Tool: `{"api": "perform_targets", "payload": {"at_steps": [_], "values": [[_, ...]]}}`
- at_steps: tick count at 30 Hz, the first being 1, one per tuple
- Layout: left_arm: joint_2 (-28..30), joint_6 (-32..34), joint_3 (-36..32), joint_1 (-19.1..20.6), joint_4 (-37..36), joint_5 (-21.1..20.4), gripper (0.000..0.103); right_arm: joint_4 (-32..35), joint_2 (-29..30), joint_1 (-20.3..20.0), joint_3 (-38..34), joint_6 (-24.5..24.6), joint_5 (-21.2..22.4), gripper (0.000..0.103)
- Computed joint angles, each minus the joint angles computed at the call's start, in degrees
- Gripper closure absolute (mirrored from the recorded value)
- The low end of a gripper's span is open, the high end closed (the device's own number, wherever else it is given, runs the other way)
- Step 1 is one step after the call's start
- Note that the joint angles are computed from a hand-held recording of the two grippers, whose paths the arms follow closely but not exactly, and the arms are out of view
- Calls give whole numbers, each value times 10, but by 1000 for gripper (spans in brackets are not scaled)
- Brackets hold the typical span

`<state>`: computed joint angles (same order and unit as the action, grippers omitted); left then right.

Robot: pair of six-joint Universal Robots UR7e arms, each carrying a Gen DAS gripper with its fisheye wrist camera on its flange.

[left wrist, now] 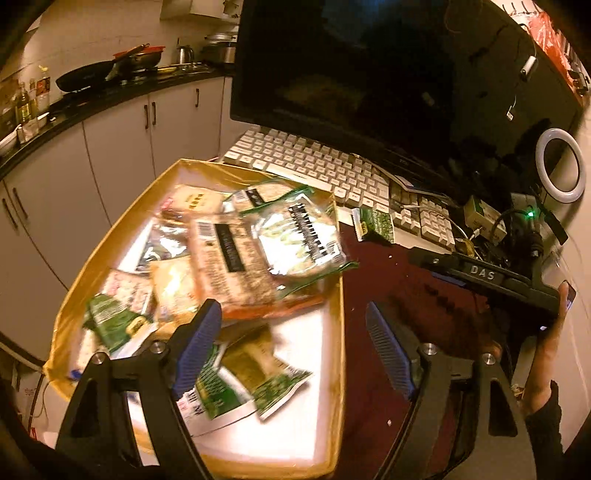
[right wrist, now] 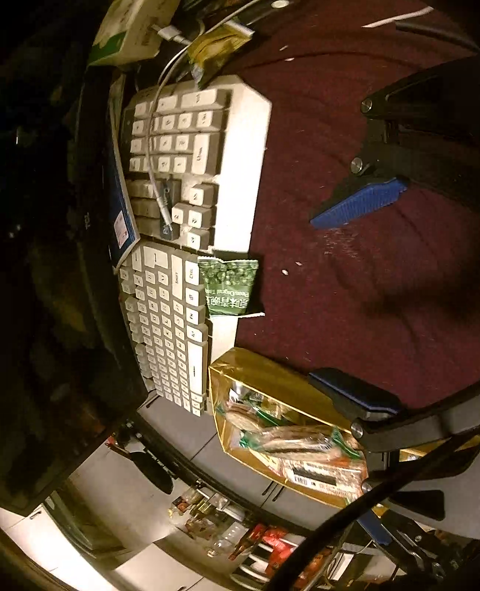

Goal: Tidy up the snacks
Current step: 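Move the right gripper back to the green pea snack bag, then grasp the green pea snack bag with the right gripper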

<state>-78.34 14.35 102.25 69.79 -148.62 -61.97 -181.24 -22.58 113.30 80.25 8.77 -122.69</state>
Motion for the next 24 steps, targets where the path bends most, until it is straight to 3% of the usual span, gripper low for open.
{"api": "perform_targets", "payload": {"at_steps": [6, 8, 13, 18, 24], "values": [[14, -9, -14, 6, 12, -15, 22, 97, 43, -9, -111, -14, -18, 25], [16, -11, -16, 8, 14, -17, 22, 121, 49, -18, -135, -2, -4, 25], [16, -14, -22, 14, 19, -25, 22, 116, 61, -24, -162, 17, -23, 27], [16, -14, -27, 17, 21, -31, 22, 129, 71, -17, -177, 12, -49, 58], [11, -18, -20, 13, 21, -29, 22, 132, 74, -10, -178, -5, -48, 72]]}}
